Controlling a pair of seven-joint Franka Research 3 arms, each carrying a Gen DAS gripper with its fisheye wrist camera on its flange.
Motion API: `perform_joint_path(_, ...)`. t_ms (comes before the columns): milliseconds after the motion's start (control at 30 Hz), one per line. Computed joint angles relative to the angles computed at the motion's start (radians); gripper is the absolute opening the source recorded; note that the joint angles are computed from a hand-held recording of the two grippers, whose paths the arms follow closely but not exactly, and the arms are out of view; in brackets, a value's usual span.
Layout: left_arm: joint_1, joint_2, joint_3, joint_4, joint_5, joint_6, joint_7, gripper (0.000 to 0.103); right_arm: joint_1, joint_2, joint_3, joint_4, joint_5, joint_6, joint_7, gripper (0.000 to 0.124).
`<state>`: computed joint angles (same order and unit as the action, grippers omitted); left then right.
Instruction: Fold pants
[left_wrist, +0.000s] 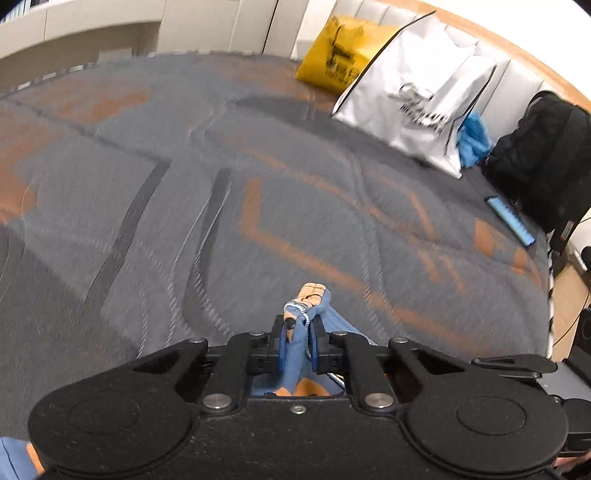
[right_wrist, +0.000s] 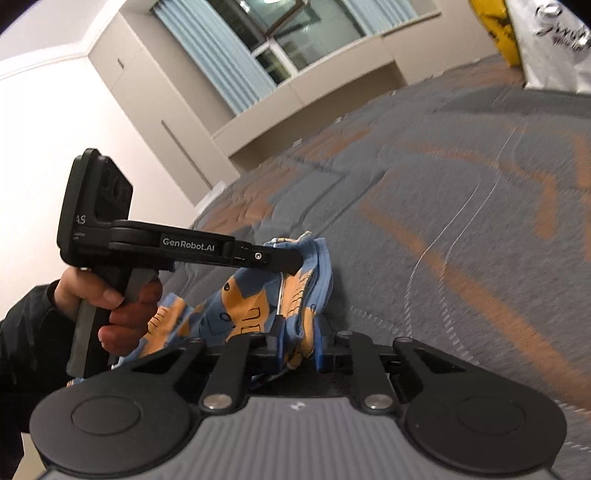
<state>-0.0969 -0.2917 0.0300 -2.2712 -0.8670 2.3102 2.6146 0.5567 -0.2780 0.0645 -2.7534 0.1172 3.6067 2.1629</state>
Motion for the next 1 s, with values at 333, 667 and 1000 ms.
perform_joint_path(333, -0.044, 0.032, -0.048, -0.023, -0.036, 0.074, -0.012, 0.027, -0.177, -0.107, 0.217, -0.026, 0.293, -0.168, -0.22, 0.019)
perform_joint_path(667, 0.014, -0.235, 0.081, -0.183, -0.058, 0.219, 0.101, 0.087, -0.743, -0.339, 0.799, 0.019, 0.239, -0.346, -0.201, 0.092)
perform_joint_path(1000, 0.322, -0.377, 0.26, -0.283, 0.369, 0.365, 0.003, 0.098, -0.993, -0.286, 1.003, 0.216, -0.024, -0.572, -0.124, 0.099)
